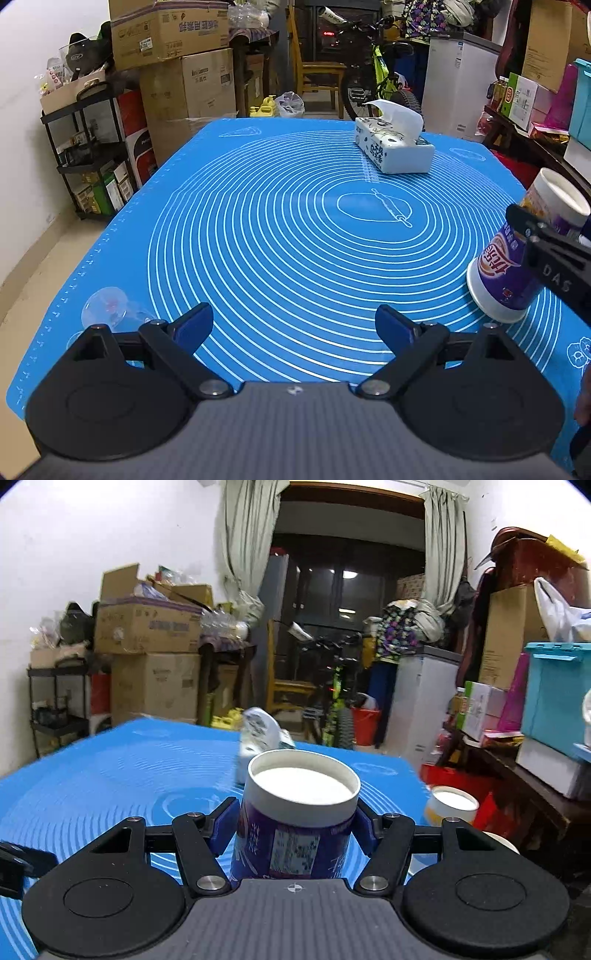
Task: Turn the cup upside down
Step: 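Rotate the purple cup upright with the right gripper and lower it onto the mat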
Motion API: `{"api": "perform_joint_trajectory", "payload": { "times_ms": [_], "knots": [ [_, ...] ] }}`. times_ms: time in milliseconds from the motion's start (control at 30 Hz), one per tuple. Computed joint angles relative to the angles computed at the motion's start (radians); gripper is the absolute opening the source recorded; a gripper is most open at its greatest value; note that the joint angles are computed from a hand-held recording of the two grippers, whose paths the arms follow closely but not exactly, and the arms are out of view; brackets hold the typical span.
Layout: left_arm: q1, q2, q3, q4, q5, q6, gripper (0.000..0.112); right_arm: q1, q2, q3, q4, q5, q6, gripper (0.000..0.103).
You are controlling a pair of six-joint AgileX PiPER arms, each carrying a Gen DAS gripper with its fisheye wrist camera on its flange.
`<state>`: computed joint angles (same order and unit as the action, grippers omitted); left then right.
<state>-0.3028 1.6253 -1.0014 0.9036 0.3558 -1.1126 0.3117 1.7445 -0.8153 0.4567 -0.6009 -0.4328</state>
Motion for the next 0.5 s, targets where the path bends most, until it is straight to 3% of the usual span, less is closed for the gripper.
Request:
{"api": "perform_joint_trajectory", "payload": {
  "times_ms": [100, 333, 500],
  "knots": [
    [-0.006, 0.001, 0.001, -0.004, 0.002, 0.002, 0.094, -0.015, -0.002, 0.028, -0.038, -0.010, 0.035, 0.067],
    [-0.029, -0.005, 0.005, 0.009, 0.005, -0.015, 0.094, -0.036, -0.008, -0.001, -0.056, 0.067, 0.052, 0.067],
    [-0.045, -0.022, 0.020, 0.041, -0.001, -0.045, 0.094, -0.063, -0.040, 0.015, -0.122, 0.095, 0.113, 0.075]
  ]
}}
